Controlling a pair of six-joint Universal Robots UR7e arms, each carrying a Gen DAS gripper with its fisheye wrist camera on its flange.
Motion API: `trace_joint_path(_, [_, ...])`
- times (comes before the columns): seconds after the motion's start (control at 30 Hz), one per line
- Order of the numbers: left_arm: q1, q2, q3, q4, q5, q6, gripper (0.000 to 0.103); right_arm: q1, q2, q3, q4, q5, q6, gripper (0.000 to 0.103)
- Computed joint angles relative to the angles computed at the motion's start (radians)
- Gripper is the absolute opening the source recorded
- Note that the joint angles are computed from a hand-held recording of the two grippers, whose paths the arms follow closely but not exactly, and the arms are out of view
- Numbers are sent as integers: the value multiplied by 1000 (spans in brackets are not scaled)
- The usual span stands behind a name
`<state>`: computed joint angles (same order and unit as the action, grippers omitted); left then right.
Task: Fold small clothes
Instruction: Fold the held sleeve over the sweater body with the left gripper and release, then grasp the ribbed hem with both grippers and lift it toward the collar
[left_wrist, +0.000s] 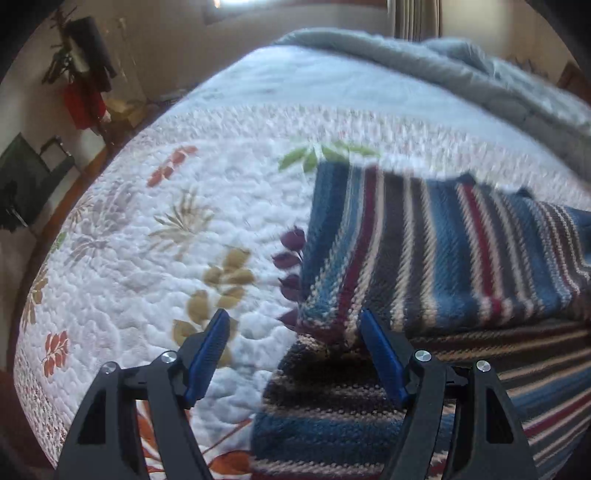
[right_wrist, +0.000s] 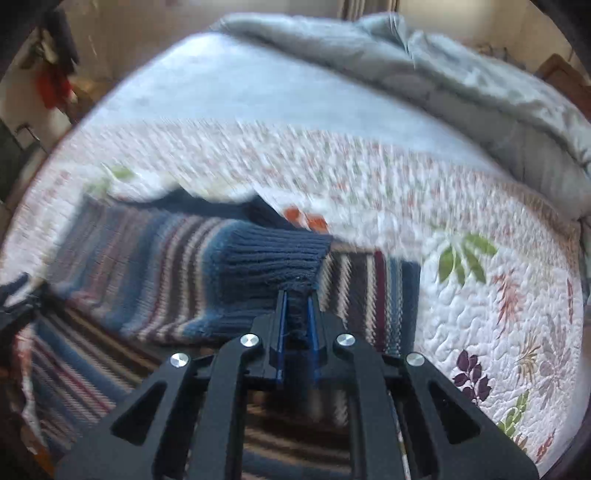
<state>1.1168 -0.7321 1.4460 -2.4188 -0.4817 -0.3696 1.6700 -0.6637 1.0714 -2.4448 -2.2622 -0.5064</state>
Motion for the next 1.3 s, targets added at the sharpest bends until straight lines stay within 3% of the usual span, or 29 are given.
trace_joint_path(0.13, [16, 31, -29, 44, 14, -13, 77, -40, 47, 16, -22, -51, 10, 9])
trace_joint_path(0.23, [22, 31, -39, 55, 0, -16, 79, -48, 48, 56, -120, -41, -37, 10])
trace_joint_path(0.37, [20, 11, -35, 88, -24, -46, 79, -52, 23, 62, -90, -1, -13, 20])
trace_joint_path(0.43, [8, -19, -7, 117, -47, -72, 78, -59, -36, 108, -58, 72, 42, 28])
trace_joint_path(0.53, [-18, -75, 64, 163, -76, -111, 78, -67, -139, 211, -40, 155, 99, 29])
trace_joint_path(0.7, [-68, -195, 222, 244, -112, -172, 78, -80, -364, 504, -62, 220, 84, 31])
trace_joint_path(0.93, [-130, -365, 415, 410, -222, -344, 78, -133, -643, 826, -8, 250, 142, 33])
trace_joint_path(1.13, [-187, -458, 537, 430, -299, -423, 79, -158, -811, 1002, -6, 245, 166, 38])
trace_joint_path(1.3, [-215, -500, 610, 398, -377, -447, 79, -177, -891, 1097, -11, 258, 170, 51])
